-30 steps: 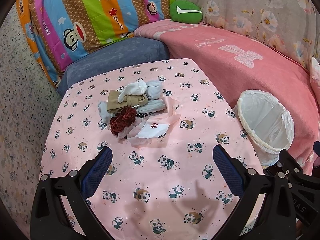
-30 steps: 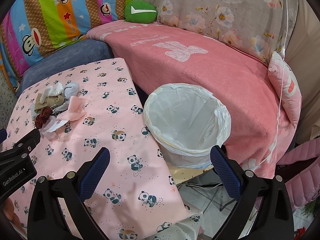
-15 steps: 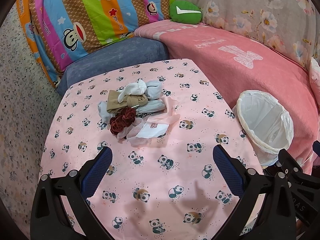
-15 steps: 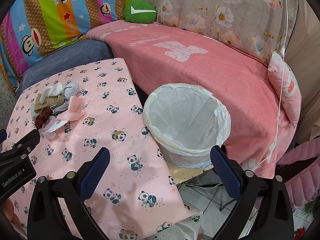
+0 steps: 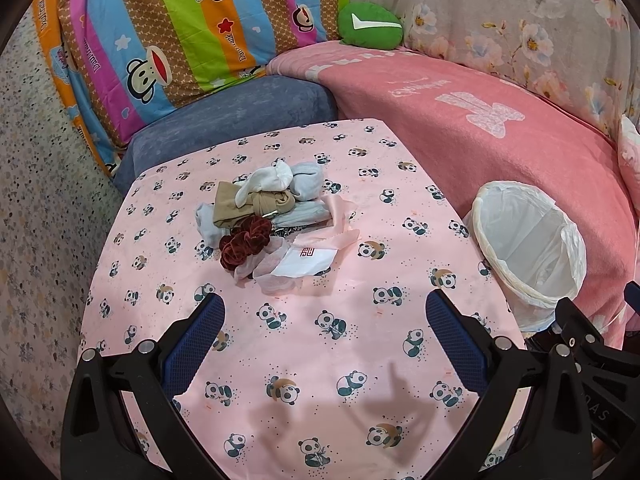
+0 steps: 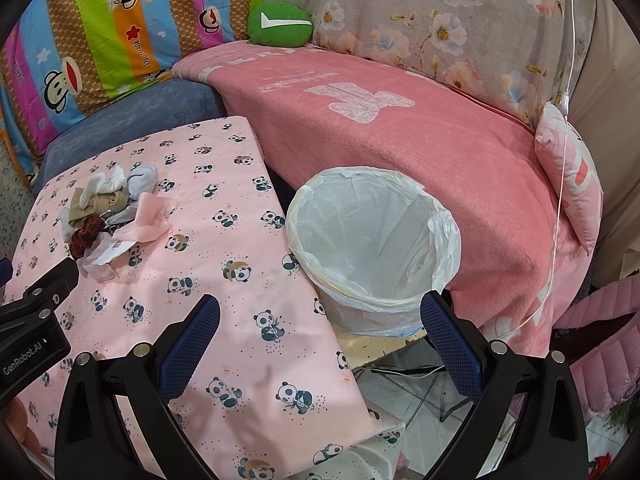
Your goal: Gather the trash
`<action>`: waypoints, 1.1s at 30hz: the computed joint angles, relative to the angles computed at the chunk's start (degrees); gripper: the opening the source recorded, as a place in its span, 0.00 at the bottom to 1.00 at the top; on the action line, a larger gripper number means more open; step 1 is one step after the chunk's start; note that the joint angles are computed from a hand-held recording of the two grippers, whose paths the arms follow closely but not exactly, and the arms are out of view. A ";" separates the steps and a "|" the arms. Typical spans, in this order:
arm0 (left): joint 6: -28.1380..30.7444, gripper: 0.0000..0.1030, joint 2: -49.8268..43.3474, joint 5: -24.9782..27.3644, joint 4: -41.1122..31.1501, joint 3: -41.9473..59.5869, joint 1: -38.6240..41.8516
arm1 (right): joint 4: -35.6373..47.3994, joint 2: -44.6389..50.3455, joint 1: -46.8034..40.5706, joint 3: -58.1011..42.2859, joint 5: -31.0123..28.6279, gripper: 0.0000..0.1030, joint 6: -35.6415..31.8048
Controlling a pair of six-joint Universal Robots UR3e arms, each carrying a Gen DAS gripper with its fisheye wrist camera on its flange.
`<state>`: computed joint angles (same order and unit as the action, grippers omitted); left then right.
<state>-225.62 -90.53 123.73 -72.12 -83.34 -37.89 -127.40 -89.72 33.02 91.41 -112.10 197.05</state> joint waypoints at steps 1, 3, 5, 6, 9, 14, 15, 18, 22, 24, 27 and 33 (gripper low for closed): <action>0.00 0.93 0.00 0.00 0.00 0.00 0.00 | 0.00 0.00 0.00 0.00 0.00 0.95 0.00; -0.01 0.93 -0.07 -0.06 -0.05 0.10 0.00 | 0.03 0.04 0.02 -0.05 -0.04 0.95 0.00; -0.02 0.93 0.01 0.03 0.05 -0.07 -0.05 | 0.05 0.01 0.02 -0.04 -0.04 0.95 0.01; 0.01 0.93 0.05 0.06 0.16 -0.17 -0.05 | 0.01 0.04 0.05 -0.04 -0.09 0.95 0.06; -0.01 0.93 0.04 0.01 0.17 -0.14 -0.01 | -0.07 0.09 0.06 -0.01 -0.11 0.95 0.08; 0.01 0.93 0.14 0.04 0.19 -0.29 -0.04 | -0.01 0.03 0.03 -0.02 -0.06 0.95 0.02; 0.03 0.93 0.14 0.08 0.27 -0.31 -0.06 | -0.04 0.07 0.04 -0.02 -0.08 0.95 0.08; 0.04 0.93 0.18 0.00 0.21 -0.32 0.00 | -0.04 0.05 0.07 -0.01 -0.13 0.95 0.08; 0.02 0.93 0.21 0.02 0.31 -0.40 -0.01 | -0.07 0.09 0.09 -0.02 -0.15 0.95 0.07; 0.02 0.93 0.21 0.02 0.31 -0.40 -0.01 | -0.12 0.07 0.12 0.02 -0.17 0.95 0.12; 0.15 0.93 0.09 -0.08 0.30 -0.23 0.07 | -0.19 0.02 0.03 0.06 -0.14 0.95 0.09; 0.13 0.93 0.15 -0.01 0.40 -0.35 0.04 | -0.04 -0.67 -1.05 0.16 0.40 0.95 -0.47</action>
<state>-225.49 -90.38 123.72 -71.72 -83.69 -37.86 -127.44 -90.38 31.97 91.57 -111.70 196.58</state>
